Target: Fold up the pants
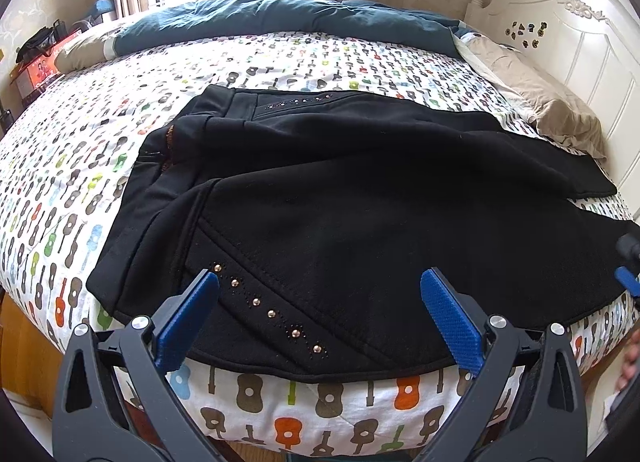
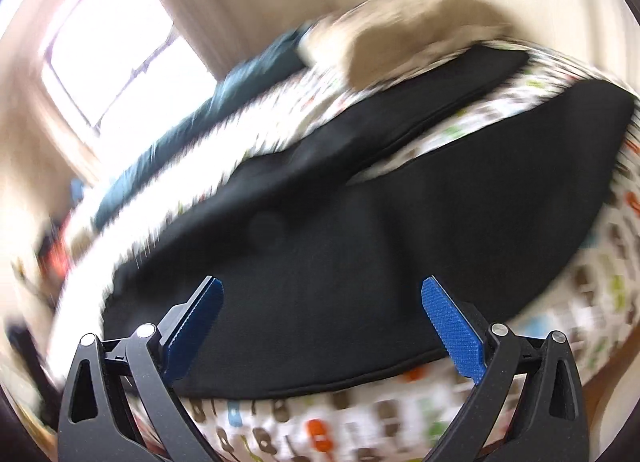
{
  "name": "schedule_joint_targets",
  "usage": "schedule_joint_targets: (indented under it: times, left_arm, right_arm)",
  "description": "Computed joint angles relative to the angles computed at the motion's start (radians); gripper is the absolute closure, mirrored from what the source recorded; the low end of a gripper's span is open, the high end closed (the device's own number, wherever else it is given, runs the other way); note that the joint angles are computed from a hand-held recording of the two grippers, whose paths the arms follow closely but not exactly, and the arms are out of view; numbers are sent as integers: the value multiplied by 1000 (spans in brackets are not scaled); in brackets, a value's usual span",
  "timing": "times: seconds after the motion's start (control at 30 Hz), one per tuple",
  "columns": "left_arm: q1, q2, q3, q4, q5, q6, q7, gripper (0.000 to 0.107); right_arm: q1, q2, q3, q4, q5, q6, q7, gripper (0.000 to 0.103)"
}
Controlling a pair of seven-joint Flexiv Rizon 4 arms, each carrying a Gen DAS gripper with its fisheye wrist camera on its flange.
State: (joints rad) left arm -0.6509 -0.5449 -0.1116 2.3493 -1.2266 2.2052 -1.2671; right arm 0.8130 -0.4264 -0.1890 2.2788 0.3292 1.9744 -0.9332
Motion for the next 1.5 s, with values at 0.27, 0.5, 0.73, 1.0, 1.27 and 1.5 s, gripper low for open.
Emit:
schedule_joint_targets:
  times: [0.27, 0.5, 0.73, 1.0, 1.27, 1.5]
  left_arm:
    - [-6, -26, -21, -53, -101, -2, 113, 6]
    - [14, -44, -85, -101, -222, 31, 237, 6]
    - [44, -51, -149, -128, -295, 80, 324, 6]
    - [71, -55, -172, -122, -314, 77, 334, 6]
    - [81, -59, -147, -104, -250, 51, 288, 6]
    - [164, 6, -57, 42, 164, -9, 28, 6]
  right_arm:
    - [-558, -214, 219, 157, -334, 732, 757, 4]
    - [-843, -443, 430, -28, -442, 906, 852, 4]
    - [-740, -367, 300, -58, -249, 723, 881, 15]
    - [-631, -194, 137, -7, -146, 386, 567, 93]
    - [-681, -211, 154, 12, -109, 284, 414, 94]
    - [-327, -114, -82, -51, 487, 152, 38, 47]
